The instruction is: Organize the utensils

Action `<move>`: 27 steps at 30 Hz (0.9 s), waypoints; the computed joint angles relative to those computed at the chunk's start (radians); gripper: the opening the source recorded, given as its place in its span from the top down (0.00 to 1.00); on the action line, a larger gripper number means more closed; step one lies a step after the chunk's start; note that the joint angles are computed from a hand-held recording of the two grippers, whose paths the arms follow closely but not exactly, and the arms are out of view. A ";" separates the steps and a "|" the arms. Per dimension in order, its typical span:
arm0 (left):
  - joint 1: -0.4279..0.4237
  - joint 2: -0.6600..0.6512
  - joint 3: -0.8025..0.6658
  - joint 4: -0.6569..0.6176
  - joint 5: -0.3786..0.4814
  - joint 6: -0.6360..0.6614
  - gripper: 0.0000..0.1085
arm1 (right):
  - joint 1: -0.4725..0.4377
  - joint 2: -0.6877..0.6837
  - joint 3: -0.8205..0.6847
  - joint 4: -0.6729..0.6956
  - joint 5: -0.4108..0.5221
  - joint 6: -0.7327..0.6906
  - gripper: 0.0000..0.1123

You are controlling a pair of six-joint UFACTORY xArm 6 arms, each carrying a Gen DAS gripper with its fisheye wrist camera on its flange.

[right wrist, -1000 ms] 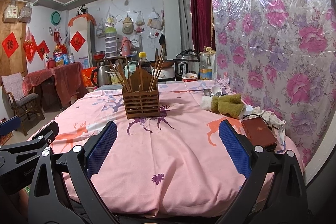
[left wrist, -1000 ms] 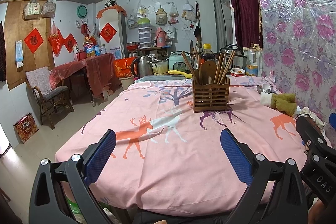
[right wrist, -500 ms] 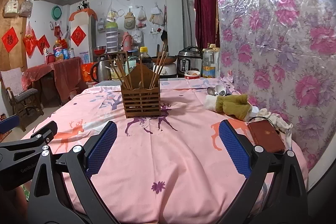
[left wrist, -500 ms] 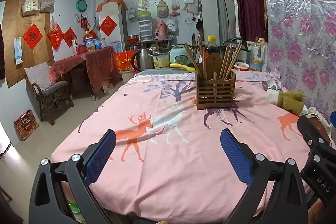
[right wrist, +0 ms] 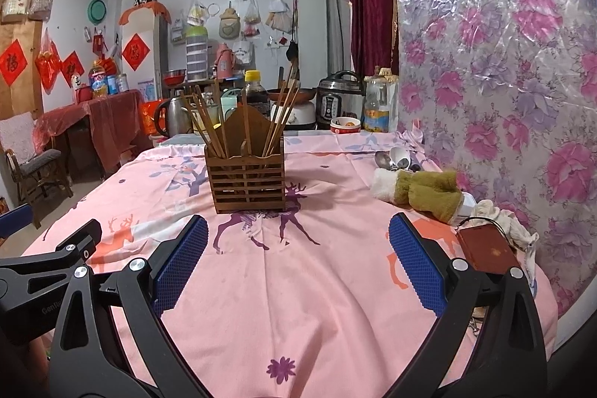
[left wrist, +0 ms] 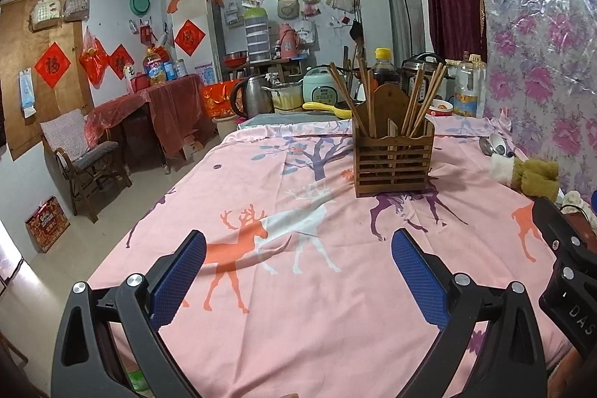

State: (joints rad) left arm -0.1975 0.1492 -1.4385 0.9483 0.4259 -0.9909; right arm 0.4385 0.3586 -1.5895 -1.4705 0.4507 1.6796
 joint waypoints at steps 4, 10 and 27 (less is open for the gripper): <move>0.001 0.021 -0.026 -0.022 0.006 0.018 0.10 | -0.008 0.018 -0.022 0.022 -0.004 -0.020 0.16; 0.001 0.033 -0.041 -0.043 0.005 0.040 0.10 | -0.015 0.025 -0.030 0.044 -0.012 -0.032 0.16; -0.007 0.035 -0.043 0.035 0.019 -0.031 0.10 | -0.017 0.026 -0.032 0.039 -0.016 -0.031 0.16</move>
